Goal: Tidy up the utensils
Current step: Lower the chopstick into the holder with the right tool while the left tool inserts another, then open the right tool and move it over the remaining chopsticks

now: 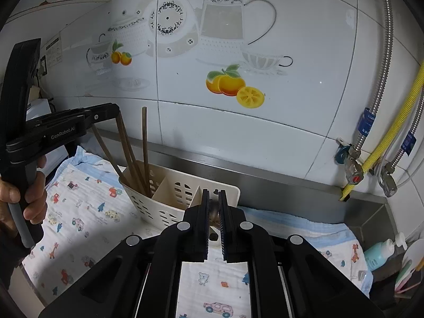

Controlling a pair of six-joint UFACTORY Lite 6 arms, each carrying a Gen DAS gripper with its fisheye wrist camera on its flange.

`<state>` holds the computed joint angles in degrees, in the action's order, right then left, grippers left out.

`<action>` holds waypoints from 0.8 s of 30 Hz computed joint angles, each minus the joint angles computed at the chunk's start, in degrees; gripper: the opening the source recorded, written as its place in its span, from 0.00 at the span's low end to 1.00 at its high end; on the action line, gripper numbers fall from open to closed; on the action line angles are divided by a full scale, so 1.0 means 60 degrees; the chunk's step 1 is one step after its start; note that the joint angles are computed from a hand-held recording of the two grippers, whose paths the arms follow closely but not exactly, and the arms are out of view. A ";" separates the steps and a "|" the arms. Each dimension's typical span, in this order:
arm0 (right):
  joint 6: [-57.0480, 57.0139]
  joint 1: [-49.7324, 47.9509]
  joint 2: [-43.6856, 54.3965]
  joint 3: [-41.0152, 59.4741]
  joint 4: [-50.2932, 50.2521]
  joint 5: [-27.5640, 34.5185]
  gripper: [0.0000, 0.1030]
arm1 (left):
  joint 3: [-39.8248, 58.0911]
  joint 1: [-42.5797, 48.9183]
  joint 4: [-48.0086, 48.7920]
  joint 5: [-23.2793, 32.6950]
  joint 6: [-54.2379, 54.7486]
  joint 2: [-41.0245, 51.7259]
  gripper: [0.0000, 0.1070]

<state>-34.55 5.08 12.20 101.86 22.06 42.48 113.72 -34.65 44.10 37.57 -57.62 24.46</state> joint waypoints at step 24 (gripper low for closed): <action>0.2499 0.1995 -0.6988 -0.8680 -0.0748 -0.1959 0.14 | -1.0271 -0.3455 0.3031 0.1950 -0.5454 -0.8873 0.19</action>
